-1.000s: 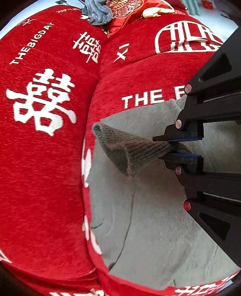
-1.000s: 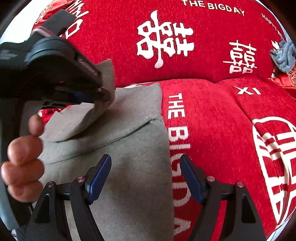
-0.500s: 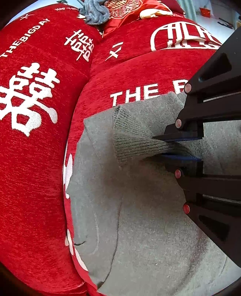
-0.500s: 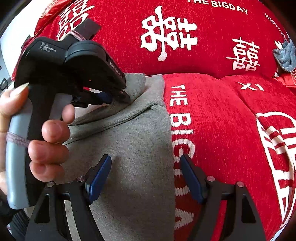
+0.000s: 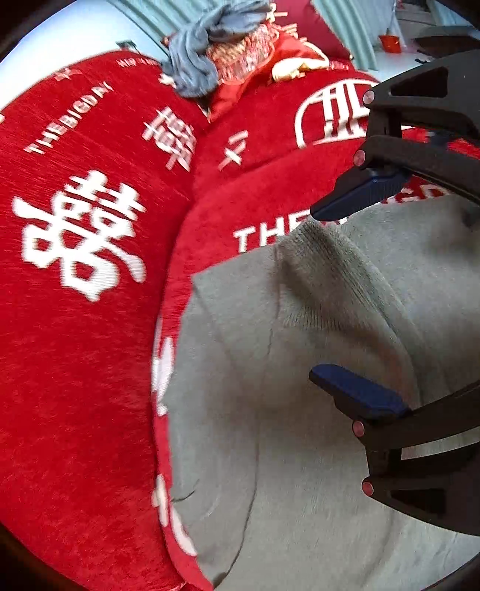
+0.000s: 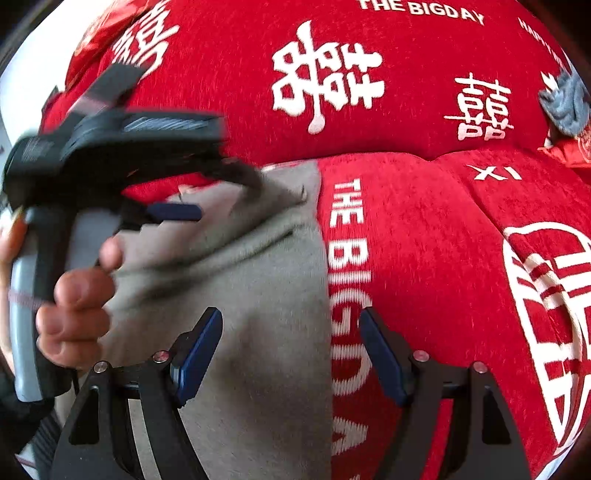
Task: Fold small clothes
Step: 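Lay the sleeve on the sweater body and open the left gripper, then move both open grippers over the sweater body toward the hem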
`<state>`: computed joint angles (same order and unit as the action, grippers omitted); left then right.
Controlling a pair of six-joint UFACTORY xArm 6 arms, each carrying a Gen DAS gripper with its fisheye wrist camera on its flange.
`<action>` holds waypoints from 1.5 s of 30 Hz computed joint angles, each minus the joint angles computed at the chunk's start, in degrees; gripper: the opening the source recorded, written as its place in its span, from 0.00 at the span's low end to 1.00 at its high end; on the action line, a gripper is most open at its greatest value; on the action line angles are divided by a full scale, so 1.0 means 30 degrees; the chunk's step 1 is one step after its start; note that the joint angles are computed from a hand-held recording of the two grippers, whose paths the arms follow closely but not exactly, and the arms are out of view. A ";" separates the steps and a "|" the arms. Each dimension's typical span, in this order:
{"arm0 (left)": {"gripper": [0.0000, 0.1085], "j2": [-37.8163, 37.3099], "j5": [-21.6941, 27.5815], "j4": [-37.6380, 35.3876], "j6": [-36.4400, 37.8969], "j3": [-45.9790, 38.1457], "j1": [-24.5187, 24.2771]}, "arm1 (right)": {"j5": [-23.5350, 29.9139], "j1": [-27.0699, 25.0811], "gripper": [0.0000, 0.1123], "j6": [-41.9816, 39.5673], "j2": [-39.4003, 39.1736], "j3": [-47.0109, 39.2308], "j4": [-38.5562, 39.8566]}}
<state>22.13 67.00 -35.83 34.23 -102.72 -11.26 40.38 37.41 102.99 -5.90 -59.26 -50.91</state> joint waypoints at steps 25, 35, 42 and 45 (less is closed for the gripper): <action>0.74 -0.0217 -0.7729 0.4537 0.1067 0.3861 0.2550 | -0.0773 -0.2831 0.09 -0.5818 0.5933 -0.6334 0.5051; 0.74 -0.0676 -0.8959 0.4374 0.1613 0.4405 0.2539 | 0.3360 -0.1031 0.59 -0.5918 0.6523 -0.9807 0.1785; 0.74 0.0195 -0.8440 0.4320 0.1420 0.3202 0.2756 | 0.2561 -0.1456 0.59 -1.1321 1.1359 -1.5093 0.6901; 0.74 0.0768 -0.8104 0.4623 0.1158 0.2582 0.2940 | 0.3848 -0.1617 0.59 -1.1030 1.1530 -1.4902 0.7228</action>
